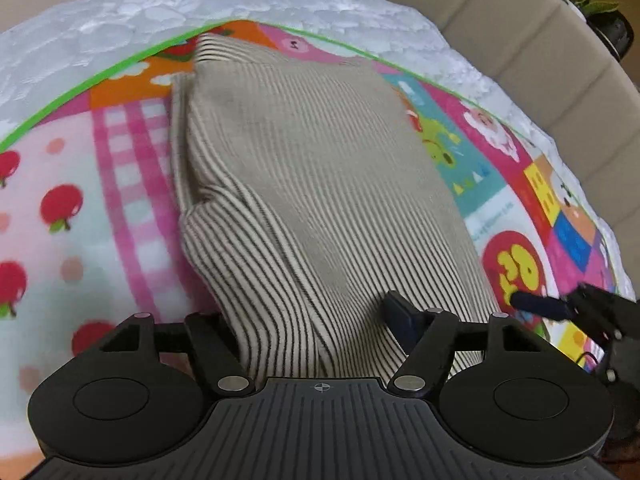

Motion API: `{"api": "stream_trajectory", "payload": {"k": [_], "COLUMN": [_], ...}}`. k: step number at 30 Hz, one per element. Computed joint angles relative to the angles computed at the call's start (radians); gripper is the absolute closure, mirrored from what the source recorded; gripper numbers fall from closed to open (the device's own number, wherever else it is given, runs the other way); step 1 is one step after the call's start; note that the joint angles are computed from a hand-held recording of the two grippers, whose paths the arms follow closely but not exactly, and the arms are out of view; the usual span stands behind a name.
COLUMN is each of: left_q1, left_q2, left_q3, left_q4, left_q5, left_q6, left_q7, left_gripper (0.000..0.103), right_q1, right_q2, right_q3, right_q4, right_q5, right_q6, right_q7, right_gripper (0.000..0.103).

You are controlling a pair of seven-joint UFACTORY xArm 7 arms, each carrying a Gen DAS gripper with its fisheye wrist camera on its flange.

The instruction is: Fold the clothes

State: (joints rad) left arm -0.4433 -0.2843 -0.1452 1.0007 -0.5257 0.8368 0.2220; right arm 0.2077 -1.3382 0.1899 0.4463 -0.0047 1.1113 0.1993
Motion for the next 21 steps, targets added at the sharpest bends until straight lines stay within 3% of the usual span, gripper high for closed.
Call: {"api": "stream_trajectory", "payload": {"k": [2, 4, 7, 10, 12, 14, 18, 21], "left_q1": [0.004, 0.015, 0.029, 0.0, -0.028, -0.047, -0.047, -0.05], "left_q2": [-0.011, -0.053, -0.143, -0.239, -0.29, -0.313, -0.285, -0.269], "left_q3": [-0.011, -0.036, -0.041, 0.008, 0.025, 0.011, -0.058, -0.06], "left_q4": [0.006, -0.016, -0.062, -0.078, -0.09, -0.11, -0.141, -0.146], "left_q5": [0.064, 0.188, 0.31, 0.266, 0.218, 0.195, 0.257, 0.279], "left_q6": [0.019, 0.018, 0.03, 0.092, 0.119, 0.13, 0.149, 0.186], "left_q7": [0.026, 0.054, 0.08, 0.136, 0.171, 0.183, 0.167, 0.16], "left_gripper": [0.025, 0.006, 0.007, 0.009, 0.008, 0.008, 0.005, 0.003], "right_q1": [0.005, 0.007, 0.02, 0.045, 0.037, 0.022, 0.059, 0.075], "right_q2": [-0.007, -0.006, 0.025, 0.043, 0.014, -0.01, -0.012, -0.063], "right_q3": [-0.002, -0.004, -0.009, -0.003, -0.002, 0.007, 0.042, 0.052], "right_q4": [0.008, 0.015, 0.044, 0.088, 0.087, 0.074, 0.014, -0.012], "right_q5": [0.01, 0.016, -0.002, -0.045, -0.033, -0.006, 0.023, 0.005], "right_q6": [0.028, 0.047, 0.069, 0.074, 0.021, -0.027, 0.028, 0.0], "right_q7": [0.007, 0.01, -0.038, -0.138, -0.133, -0.095, -0.089, -0.092], "right_gripper": [0.042, 0.042, 0.042, 0.041, 0.041, 0.041, 0.037, 0.035]}}
